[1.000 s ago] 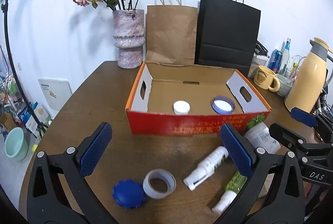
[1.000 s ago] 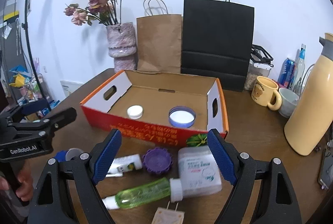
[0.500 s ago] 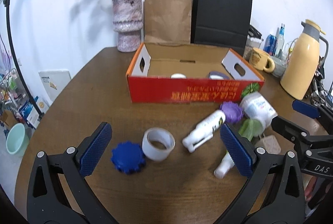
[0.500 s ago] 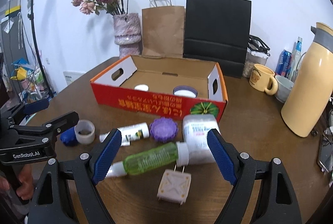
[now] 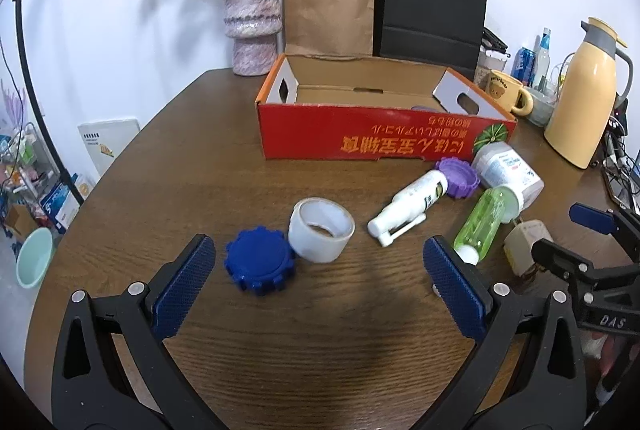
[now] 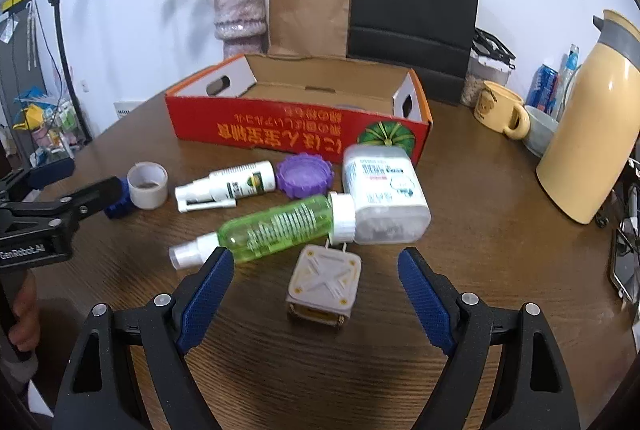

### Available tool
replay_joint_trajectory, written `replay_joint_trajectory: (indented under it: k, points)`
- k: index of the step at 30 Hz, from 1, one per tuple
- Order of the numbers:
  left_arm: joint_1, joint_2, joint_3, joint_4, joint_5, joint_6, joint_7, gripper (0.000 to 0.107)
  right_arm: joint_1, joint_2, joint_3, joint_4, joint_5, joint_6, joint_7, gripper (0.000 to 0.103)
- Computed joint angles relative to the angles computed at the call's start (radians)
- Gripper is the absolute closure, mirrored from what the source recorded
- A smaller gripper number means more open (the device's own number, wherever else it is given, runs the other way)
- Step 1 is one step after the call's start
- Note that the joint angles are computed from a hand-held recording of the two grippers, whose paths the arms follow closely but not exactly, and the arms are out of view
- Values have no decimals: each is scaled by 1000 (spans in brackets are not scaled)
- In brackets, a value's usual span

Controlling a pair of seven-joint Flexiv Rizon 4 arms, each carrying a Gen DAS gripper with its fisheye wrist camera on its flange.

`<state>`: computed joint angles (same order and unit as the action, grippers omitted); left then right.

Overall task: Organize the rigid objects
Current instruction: 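Move both grippers back toward the remaining items on the table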

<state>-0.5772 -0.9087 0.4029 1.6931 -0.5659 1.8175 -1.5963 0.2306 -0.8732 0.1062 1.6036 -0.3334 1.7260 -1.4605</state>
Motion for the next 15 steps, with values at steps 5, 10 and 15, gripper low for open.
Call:
replay_joint_trajectory:
  k: [5,10,15]
  points:
    - [-7,-9,9,4,-6,-10,-9,4,25,-15,-34,-18,14,-23,19,14]
    - [4,-8,-5,2,9,-6,-13,4,19,-39,-23,-50,10,-73,23,14]
    - [9,-7,-9,1,17,-7,-23,4,12,-53,-10,-79,16,-121,25,14]
